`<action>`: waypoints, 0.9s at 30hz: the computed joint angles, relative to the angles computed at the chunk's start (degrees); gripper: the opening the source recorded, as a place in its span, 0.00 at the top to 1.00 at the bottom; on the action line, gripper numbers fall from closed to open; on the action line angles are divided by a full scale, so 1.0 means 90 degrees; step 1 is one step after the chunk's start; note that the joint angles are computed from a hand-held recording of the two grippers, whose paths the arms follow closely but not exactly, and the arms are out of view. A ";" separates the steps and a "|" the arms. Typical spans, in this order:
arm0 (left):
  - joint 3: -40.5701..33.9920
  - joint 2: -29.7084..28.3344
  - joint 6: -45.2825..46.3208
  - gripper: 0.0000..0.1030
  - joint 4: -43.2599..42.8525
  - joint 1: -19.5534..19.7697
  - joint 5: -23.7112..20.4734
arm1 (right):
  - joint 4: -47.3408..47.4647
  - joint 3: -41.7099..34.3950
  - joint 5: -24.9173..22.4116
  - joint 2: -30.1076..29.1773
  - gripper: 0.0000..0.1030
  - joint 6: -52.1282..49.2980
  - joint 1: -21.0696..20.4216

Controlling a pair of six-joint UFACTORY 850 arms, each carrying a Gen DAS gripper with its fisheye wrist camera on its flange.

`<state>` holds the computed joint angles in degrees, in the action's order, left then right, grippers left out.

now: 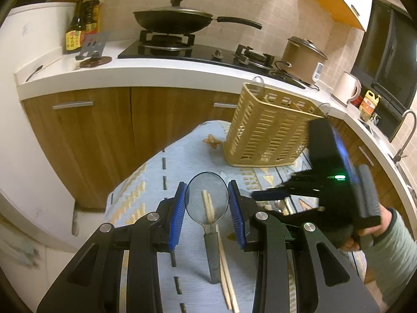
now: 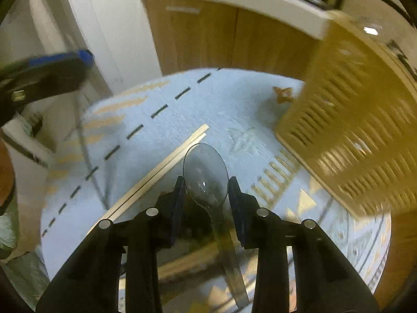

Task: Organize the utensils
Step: 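Lift the left tool's spoon toward the basket while the right tool carries its spoon there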

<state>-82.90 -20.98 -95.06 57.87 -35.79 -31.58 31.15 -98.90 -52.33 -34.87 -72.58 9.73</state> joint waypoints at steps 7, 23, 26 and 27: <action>-0.0080 -0.0089 -0.0226 0.70 0.0383 -0.0166 0.0119 | 0.1838 0.1265 0.0114 0.0904 0.70 -0.1010 -0.0763; -0.0831 -0.0412 -0.0078 0.70 0.1007 -0.0476 -0.0173 | 0.3809 0.1599 -0.0295 0.1611 0.71 -0.1609 -0.1564; -0.1184 -0.0540 0.0124 0.70 0.1083 -0.0438 -0.0235 | 0.4068 0.1214 -0.0463 0.1475 0.71 -0.1303 -0.1632; -0.1361 -0.0608 0.0201 0.70 0.1127 -0.0415 -0.0263 | 0.4147 0.1110 -0.0440 0.1424 0.71 -0.1240 -0.1631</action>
